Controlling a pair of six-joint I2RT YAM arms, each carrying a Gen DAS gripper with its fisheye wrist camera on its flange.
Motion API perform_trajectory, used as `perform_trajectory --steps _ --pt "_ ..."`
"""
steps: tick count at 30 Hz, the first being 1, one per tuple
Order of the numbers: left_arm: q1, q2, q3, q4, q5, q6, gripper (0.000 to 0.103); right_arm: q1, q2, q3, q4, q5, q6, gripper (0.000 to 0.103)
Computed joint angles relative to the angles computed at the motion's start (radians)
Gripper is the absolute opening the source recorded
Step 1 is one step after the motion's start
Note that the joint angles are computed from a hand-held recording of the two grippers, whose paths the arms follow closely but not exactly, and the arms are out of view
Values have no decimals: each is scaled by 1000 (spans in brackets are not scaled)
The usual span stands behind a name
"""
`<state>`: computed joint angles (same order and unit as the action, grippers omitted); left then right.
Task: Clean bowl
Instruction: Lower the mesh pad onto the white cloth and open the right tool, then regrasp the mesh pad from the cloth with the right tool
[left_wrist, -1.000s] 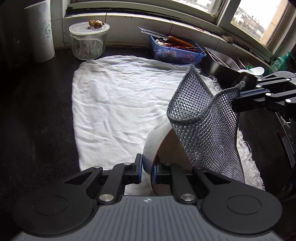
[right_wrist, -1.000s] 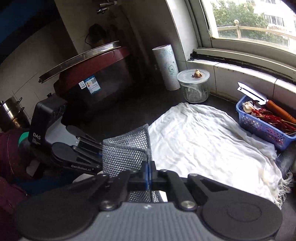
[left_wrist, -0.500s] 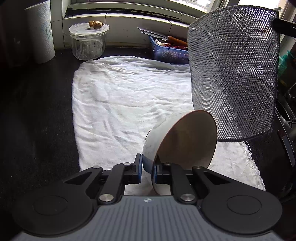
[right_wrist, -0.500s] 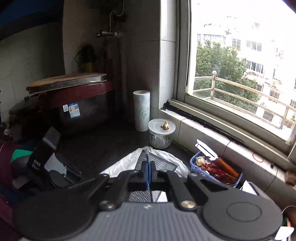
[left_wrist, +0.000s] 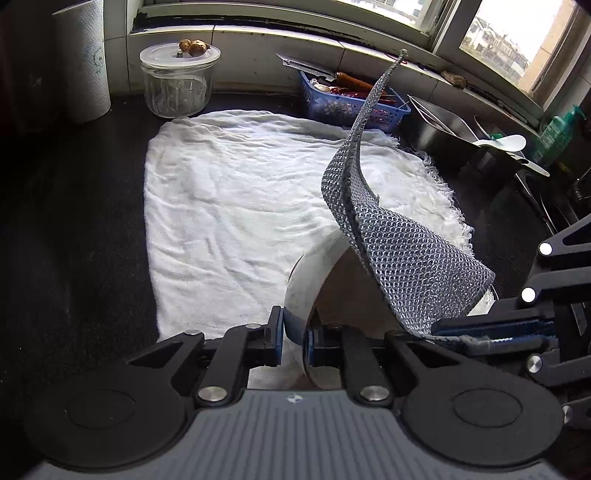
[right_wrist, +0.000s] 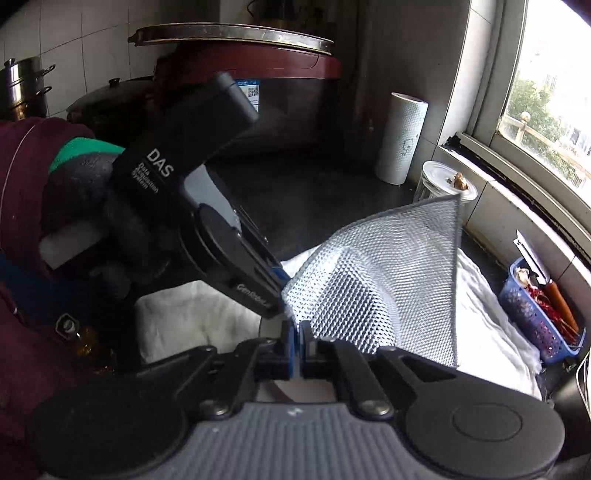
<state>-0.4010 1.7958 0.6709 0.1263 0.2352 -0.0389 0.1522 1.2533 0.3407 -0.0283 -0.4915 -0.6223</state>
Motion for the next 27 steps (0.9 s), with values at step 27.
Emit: perform_trajectory --steps 27 --pt "3 12 19 -12 8 41 11 -215 322 307 -5 -55 71 50"
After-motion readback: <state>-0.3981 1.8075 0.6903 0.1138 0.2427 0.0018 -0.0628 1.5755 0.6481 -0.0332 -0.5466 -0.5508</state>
